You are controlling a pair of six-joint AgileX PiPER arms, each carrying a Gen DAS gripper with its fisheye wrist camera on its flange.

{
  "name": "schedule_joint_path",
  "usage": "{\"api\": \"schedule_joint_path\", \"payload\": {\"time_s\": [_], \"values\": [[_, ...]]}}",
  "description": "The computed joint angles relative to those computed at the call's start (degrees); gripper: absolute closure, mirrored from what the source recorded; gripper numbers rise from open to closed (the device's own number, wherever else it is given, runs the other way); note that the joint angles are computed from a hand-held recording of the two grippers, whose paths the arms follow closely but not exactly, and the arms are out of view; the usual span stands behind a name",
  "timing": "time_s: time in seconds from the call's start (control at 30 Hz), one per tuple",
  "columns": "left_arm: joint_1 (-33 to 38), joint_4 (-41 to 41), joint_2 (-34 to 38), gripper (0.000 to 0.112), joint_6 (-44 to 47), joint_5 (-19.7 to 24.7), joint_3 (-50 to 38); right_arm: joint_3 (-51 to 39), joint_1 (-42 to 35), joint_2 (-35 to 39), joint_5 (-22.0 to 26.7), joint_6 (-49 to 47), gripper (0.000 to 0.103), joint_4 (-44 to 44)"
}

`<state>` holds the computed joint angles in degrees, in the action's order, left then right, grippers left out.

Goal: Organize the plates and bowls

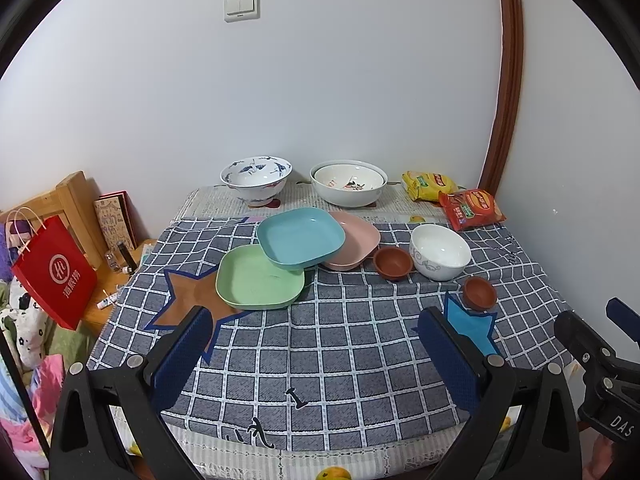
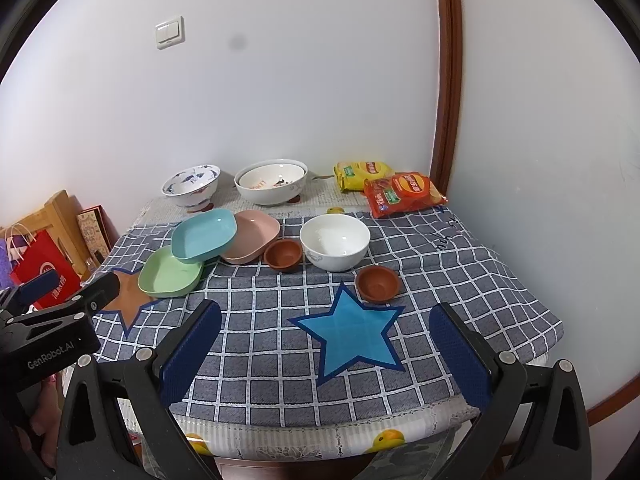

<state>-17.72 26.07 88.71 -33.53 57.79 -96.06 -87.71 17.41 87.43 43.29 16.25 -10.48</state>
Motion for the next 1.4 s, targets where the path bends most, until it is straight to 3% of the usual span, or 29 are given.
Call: {"api": "schedule_joint_path", "payload": {"time_s": [0.63, 0.73, 0.83, 0.9, 1.17, 1.4], "values": [[1.49, -1.82, 6.03, 0.009, 3.17, 2.11, -8.19, -5.90, -1.25, 4.44, 1.25, -3.69, 0.000, 3.03], [2.36, -3.27, 7.62, 0.009, 4.62, 2.02, -9.68, -6.02, -1.80, 5.26, 0.01, -4.46, 0.000, 4.00], [3.74, -5.03, 9.10, 0.009, 6.52, 1.47, -10.56, -3.62, -1.10, 5.05, -5.14, -0.49, 0.001, -0.76], [5.30, -6.56, 10.79, 0.009, 8.00, 1.52, -11.81, -4.57, -0.38, 6.29, -4.91, 1.41, 0.001, -3.80], [12.17, -13.28, 17.59, 0.010, 14.15, 1.50, -16.12, -8.99, -1.86, 13.28, -6.54, -5.98, 0.001, 6.67], [17.98, -18.65, 27.59, 0.010, 19.09, 5.54, -27.89, -21.30, -3.13, 23.76, -0.68, -10.91, 0.011, 15.43]]}}
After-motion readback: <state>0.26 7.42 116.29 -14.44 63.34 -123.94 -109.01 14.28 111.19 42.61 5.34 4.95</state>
